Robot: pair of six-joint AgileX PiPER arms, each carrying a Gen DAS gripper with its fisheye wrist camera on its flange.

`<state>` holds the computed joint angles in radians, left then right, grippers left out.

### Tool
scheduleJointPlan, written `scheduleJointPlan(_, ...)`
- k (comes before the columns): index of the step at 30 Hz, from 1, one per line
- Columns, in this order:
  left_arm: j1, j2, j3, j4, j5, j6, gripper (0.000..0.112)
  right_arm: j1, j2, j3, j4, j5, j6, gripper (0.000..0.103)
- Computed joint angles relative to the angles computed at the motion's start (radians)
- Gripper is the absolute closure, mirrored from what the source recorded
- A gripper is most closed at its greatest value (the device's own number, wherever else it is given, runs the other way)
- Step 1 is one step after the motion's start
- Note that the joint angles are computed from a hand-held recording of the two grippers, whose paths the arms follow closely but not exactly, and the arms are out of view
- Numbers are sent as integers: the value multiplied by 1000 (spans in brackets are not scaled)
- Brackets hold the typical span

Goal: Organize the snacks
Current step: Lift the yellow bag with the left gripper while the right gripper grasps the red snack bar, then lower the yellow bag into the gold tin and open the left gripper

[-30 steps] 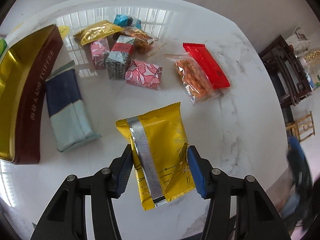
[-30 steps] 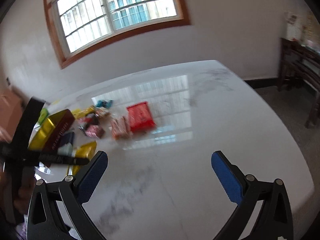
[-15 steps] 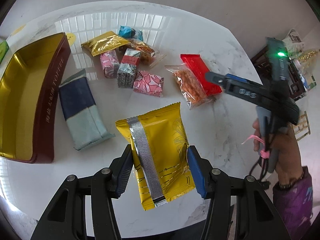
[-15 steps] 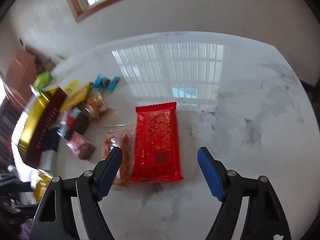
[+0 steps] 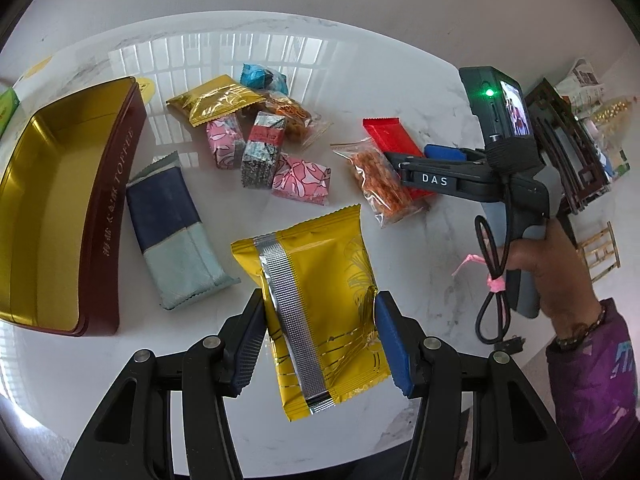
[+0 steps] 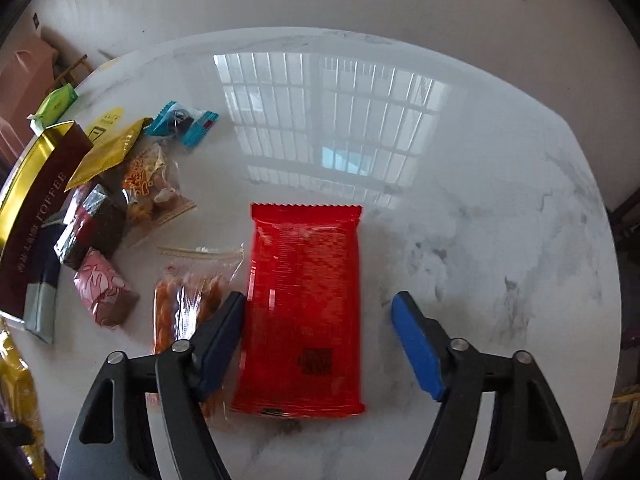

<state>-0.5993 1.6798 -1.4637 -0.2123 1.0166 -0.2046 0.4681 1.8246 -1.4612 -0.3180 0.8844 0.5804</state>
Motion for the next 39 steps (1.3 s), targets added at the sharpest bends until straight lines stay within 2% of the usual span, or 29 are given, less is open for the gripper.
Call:
scheduleJointPlan(1,-1,-2,4,6,-5,-4,58,15,-9,15,-31,-11,24,56)
scheduleJointPlan(4,-7,-14,10,33,-14,-13,58,36,-85,142,-127,-84,160,63)
scheduleJointPlan(9,-7,-53,29,78,-37,-25,58,27,-250,368,-264,-127,439,62)
scheduleJointPlan(14,-3,-86,51,115,-60,-41,58,62,-393,551,-432,-63,761,62)
scheduleJointPlan(17,-1,-105,69,120,-67,-40,58,84,-457,624,-482,-2,903,62)
scheduleJointPlan(19,-4,-121,85,139,-77,-47,58,77,-480,648,-489,10,957,62)
scheduleJointPlan(23,-5,-145,105,164,-94,-53,58,100,-526,692,-496,79,1040,62)
scheduleJointPlan(28,5,-177,133,182,-114,-59,58,109,-536,691,-484,125,1026,62)
scheduleJointPlan(35,60,-210,167,198,-139,-44,58,89,-513,673,-481,119,1000,62)
scheduleJointPlan(39,139,-213,170,206,-156,-15,58,94,-509,674,-483,123,1004,62)
